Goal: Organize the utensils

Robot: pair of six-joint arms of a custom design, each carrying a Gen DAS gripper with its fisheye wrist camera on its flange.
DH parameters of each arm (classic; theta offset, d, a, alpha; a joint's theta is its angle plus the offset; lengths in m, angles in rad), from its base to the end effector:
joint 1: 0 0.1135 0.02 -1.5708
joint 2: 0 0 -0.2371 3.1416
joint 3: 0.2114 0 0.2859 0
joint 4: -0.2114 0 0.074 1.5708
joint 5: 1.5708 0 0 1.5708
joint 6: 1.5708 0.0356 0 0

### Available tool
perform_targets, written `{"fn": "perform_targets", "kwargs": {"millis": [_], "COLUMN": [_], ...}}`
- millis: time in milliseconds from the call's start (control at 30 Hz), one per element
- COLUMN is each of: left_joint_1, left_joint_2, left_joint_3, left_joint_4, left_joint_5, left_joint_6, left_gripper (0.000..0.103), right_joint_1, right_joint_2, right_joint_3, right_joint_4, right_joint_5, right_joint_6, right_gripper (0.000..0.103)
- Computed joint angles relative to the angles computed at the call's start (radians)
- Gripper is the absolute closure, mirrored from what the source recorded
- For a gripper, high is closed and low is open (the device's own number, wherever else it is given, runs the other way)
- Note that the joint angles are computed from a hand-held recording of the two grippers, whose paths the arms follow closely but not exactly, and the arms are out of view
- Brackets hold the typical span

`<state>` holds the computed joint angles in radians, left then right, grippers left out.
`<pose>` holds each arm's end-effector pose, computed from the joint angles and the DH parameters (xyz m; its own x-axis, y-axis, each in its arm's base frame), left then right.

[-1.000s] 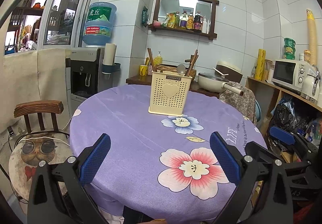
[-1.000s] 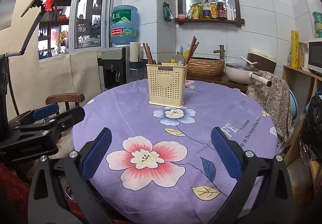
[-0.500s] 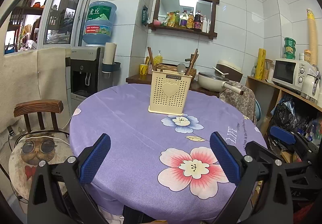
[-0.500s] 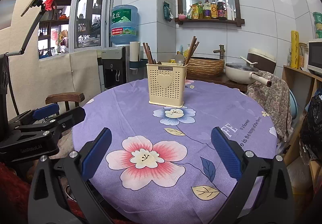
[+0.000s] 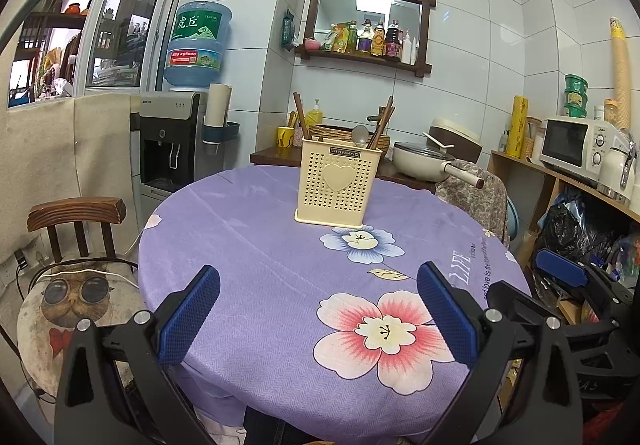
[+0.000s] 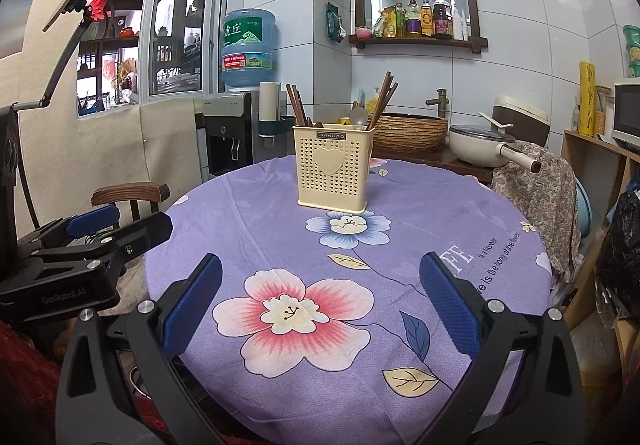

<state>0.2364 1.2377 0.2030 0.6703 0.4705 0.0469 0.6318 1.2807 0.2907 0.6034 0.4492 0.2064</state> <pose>0.2328 0.0395 0.0902 -0.3366 -0.0381 -0.9409 0.2191 0.9686 -0.1176 0.2141 0.1375 0.0999 -0.3403 -0.0203 -0.9401 -0.1407 0.9896 0.0296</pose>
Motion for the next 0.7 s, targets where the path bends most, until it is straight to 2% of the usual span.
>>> {"fn": "perform_targets", "kwargs": {"millis": [700], "left_joint_1": [0.0], "left_joint_2": [0.033], "left_joint_3": [0.004], "left_joint_4": [0.017], "left_joint_5": [-0.002], "left_joint_6": [0.007], "left_gripper": [0.006], "right_joint_1": [-0.01], "right_joint_2": [-0.023], "right_joint_3": [-0.008], "right_joint_4": [-0.025], "right_joint_5": [-0.013], "right_joint_6": [0.002], "right_gripper": [0.006]}}
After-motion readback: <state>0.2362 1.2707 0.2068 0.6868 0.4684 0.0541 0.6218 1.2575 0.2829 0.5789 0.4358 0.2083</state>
